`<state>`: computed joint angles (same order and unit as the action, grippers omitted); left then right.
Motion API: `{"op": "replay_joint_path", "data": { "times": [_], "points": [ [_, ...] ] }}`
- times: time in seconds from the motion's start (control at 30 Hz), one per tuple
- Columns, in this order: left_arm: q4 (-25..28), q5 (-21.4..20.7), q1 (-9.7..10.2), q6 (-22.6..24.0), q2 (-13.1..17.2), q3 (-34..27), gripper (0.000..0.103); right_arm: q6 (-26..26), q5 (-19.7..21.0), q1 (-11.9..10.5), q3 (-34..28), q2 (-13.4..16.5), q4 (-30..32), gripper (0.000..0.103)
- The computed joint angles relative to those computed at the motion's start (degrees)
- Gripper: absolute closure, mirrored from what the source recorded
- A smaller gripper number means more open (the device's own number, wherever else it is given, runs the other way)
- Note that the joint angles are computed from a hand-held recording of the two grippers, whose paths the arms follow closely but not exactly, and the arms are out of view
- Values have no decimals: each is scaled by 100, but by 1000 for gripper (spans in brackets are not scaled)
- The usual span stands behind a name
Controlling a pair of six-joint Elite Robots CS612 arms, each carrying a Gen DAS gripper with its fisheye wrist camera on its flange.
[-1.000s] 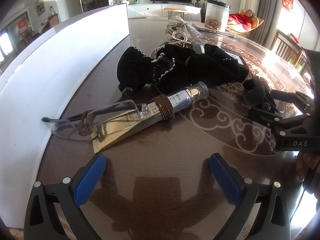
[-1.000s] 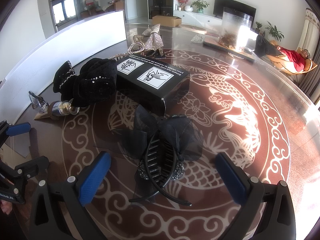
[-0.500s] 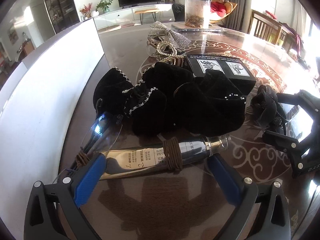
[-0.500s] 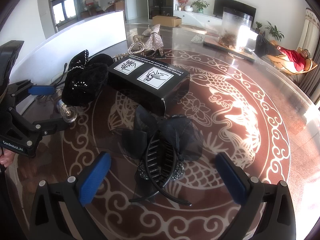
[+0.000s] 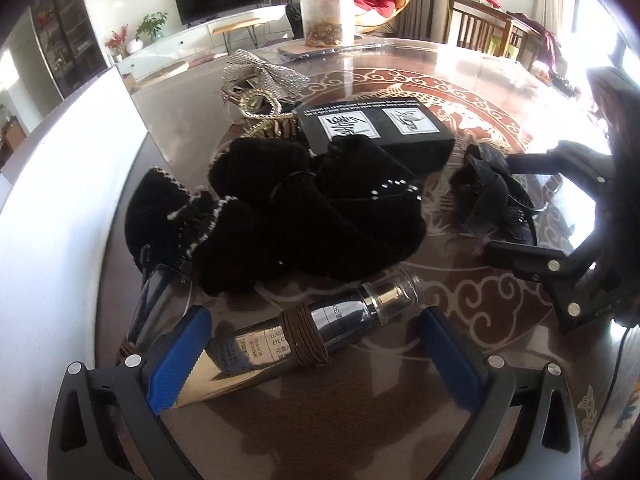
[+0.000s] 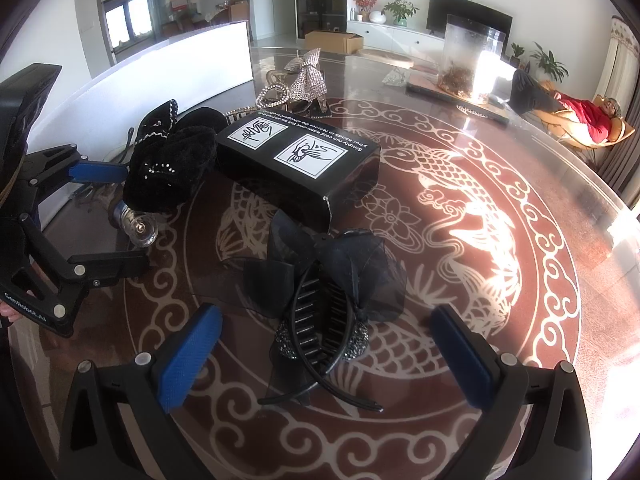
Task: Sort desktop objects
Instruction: 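Grasp the gold cosmetic tube with the left tool while the right tool approaches the black hair clip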
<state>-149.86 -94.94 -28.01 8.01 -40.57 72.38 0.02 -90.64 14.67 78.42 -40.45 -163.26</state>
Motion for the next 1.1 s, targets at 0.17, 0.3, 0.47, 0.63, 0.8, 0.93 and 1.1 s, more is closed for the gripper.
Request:
{"op": "replay_joint_path", "data": {
  "times": [0.17, 0.3, 0.47, 0.63, 0.8, 0.93, 1.1],
  "points": [
    [825, -1247, 110, 985, -337, 329, 0, 1, 0, 0, 1, 1, -2, 0],
    [162, -387, 3, 1090, -485, 643, 0, 2, 0, 0, 2, -1, -3, 0],
    [510, -168, -52, 964, -301, 363, 0, 2, 0, 0, 5, -2, -4, 0],
    [230, -123, -96, 621, -296, 467, 0, 4, 2, 0, 8, -4, -5, 0],
    [-59, -14, -159, 317, -346, 634, 7, 33, 71, -15, 16, -5, -35, 0],
    [-161, 315, -263, -167, -439, 714, 75, 96, 200, -41, 50, -18, -102, 0],
    [-479, 877, -346, -1605, -498, 900, 75, 0, -9, -2, -18, 8, 13, 0]
  ]
}}
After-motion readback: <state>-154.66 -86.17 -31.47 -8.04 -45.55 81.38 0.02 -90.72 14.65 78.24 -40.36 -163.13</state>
